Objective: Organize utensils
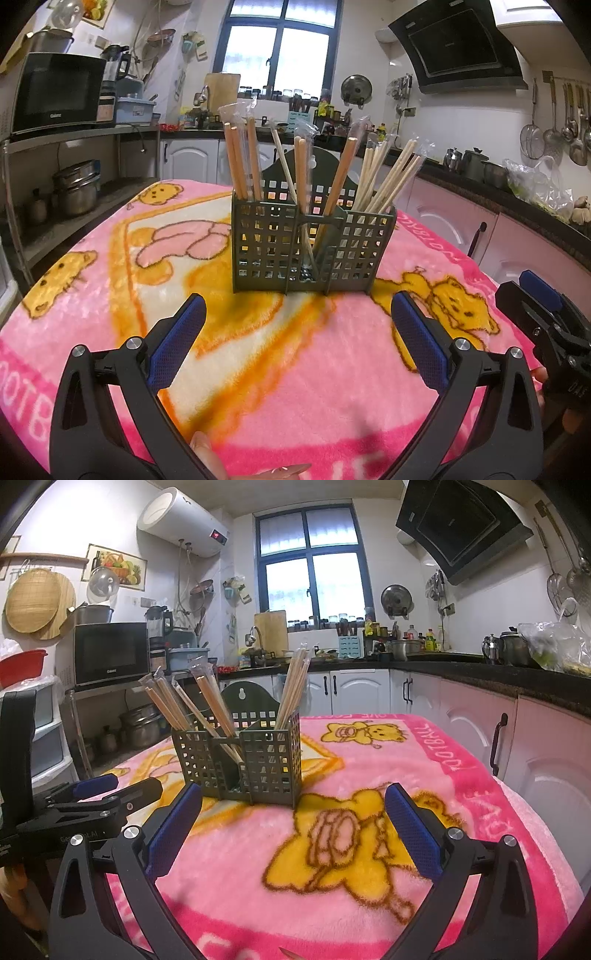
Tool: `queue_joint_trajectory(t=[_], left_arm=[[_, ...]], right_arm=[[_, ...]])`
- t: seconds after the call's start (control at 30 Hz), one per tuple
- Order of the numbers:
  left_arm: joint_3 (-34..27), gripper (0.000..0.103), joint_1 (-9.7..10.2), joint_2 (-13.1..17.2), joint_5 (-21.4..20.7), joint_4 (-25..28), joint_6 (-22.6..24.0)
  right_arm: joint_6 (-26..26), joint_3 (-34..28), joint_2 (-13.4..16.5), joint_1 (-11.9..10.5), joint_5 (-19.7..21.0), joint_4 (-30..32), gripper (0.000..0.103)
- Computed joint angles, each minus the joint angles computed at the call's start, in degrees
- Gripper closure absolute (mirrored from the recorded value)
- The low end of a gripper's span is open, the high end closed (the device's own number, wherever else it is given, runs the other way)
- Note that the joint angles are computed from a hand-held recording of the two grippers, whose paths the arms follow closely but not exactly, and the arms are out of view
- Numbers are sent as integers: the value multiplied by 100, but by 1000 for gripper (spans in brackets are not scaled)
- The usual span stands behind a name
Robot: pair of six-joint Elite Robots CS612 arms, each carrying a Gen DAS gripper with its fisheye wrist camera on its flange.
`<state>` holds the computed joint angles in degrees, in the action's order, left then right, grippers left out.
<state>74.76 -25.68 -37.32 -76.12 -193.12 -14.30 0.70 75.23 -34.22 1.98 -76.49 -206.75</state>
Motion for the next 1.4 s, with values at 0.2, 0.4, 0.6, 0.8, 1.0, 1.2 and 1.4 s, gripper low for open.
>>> queue_joint_trajectory(t=[0.2, 0.4, 0.6, 0.8, 1.0, 1.2, 1.4], left_arm=[[2, 11, 4, 7, -3, -48, 2], [3, 11, 4, 7, -6, -54, 5], [1, 11, 7, 7, -12, -39, 13], [6, 11, 6, 7, -7, -60, 22], [8, 11, 0, 7, 12, -65, 23], [6, 11, -1, 10, 3, -69, 36], [-5, 11, -2, 13, 3, -37, 49]], right_arm=[[2, 2, 1, -1, -6, -4, 7], [8, 17, -7, 2, -14, 17, 7], [-13, 34, -17, 6, -21, 27, 7], [3, 35, -17, 2, -5, 30, 7], [-7, 39, -14, -2, -7, 3, 7], [-5, 31, -14, 5, -17, 18, 7], [36, 42, -34, 6, -24, 118, 7]])
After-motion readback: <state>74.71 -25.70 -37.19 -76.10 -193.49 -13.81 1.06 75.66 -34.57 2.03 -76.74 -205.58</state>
